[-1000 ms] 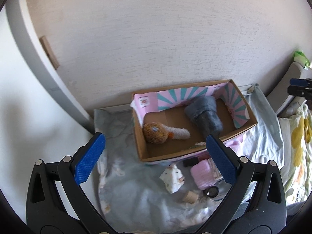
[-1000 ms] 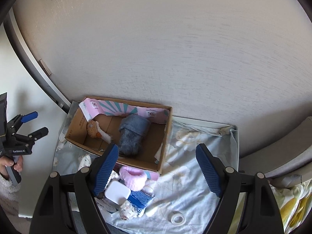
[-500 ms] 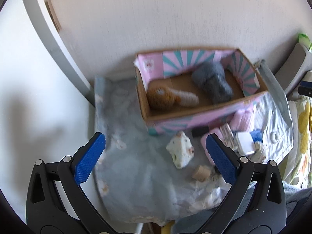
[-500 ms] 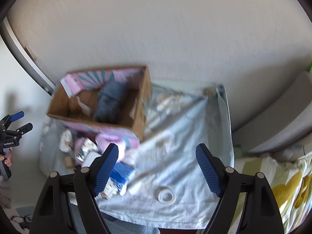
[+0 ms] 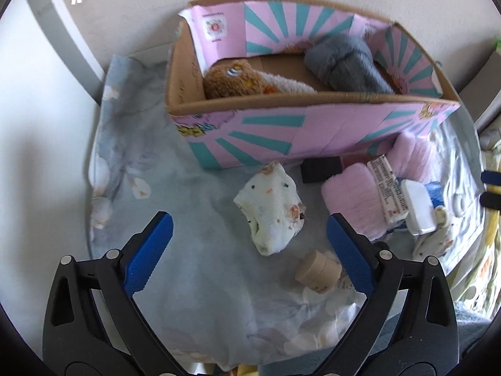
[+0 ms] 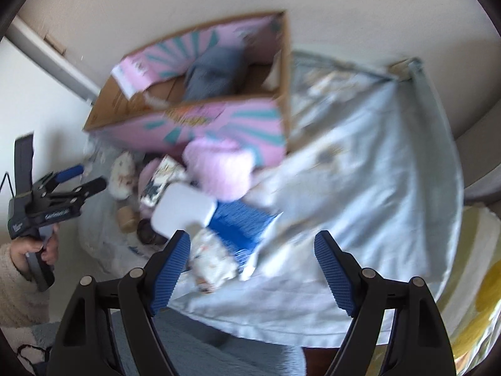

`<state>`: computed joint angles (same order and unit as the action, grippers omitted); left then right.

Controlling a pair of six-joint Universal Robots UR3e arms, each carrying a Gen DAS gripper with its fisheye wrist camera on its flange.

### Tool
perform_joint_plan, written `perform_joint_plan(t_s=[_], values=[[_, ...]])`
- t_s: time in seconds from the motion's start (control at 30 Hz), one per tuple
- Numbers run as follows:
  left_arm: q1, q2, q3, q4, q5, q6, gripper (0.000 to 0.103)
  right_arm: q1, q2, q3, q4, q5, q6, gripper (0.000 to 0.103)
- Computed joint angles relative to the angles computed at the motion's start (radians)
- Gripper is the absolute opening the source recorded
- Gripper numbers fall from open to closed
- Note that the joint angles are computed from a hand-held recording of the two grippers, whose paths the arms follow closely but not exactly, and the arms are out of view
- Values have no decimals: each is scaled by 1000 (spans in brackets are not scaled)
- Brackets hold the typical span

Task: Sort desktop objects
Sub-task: 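Grasp the white sock with the left tool while the right grasps another white sock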

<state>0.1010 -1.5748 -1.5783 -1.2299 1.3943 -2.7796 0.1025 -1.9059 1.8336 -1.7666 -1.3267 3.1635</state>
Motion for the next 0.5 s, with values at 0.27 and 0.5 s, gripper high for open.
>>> perform_joint_plan(t_s=[0.27,0.5], values=[[-38,-53,-16,43,16,-4,97,175,94,25,-45,-64,94,78],[-60,-70,-33,75,29,-1,95,191,93,53,-86,-55,143,71]])
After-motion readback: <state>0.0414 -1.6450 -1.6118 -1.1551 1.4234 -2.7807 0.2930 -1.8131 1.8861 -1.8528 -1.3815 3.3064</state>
